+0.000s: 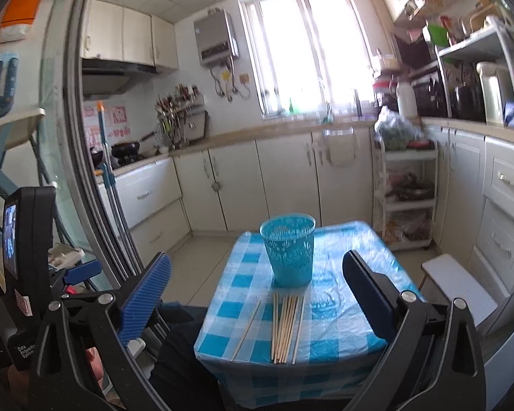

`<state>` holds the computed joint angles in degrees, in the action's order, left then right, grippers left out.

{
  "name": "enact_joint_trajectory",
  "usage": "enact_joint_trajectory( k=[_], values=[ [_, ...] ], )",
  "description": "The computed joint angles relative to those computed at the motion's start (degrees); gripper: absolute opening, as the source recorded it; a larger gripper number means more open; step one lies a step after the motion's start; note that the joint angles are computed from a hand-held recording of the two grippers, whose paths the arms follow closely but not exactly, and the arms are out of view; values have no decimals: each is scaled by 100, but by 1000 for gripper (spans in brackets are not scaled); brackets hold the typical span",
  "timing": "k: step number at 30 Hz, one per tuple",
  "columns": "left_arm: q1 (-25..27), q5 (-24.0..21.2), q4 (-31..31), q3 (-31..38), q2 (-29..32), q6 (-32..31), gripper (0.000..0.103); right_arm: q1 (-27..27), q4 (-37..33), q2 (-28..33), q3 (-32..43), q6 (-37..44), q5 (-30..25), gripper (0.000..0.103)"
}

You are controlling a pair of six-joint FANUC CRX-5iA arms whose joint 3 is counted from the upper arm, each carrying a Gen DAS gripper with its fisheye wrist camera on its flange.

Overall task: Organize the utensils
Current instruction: 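Lower the left tool onto a single wooden chopstick and close it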

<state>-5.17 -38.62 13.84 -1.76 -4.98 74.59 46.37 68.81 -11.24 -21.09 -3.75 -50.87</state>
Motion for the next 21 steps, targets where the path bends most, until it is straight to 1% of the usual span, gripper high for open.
enact_joint_trajectory(
  k=[3,6,8,9,10,11,13,14,15,17,19,21],
  values=[
    [-47,-224,65,334,527,-64,95,-319,-718,363,279,547,148,96],
    [-75,-475,256,670,1107,-238,95,-672,-1390,703,489,947,330,96],
    [-119,-555,203,900,1481,-176,95,-931,-1787,954,600,1249,447,96],
    [-140,-584,157,1001,1635,-124,95,-1038,-1953,1073,645,1365,465,94],
    [-162,-651,118,1130,1820,-82,95,-1149,-2178,1176,696,1530,525,86],
    [-182,-730,66,1254,1980,-28,95,-1251,-2463,1293,791,1747,570,81],
    [-219,-853,-24,1503,2300,80,95,-1512,-3212,1577,1045,2336,668,62],
    [-250,-933,-132,1662,2467,159,95,-1630,-3568,1725,1177,2636,708,58],
    [-285,-1008,-222,1795,2600,219,95,-1738,-3906,1892,1334,2926,697,50],
    [-349,-1198,-385,2146,2945,357,95,-1883,-4352,2166,1592,3328,704,44],
    [-387,-1492,-473,2556,3324,463,95,-1979,-4626,2355,1795,3604,702,37],
    [-408,-1666,-563,2830,3572,581,95,-2069,-4750,2538,1969,3816,723,35]
  ],
)
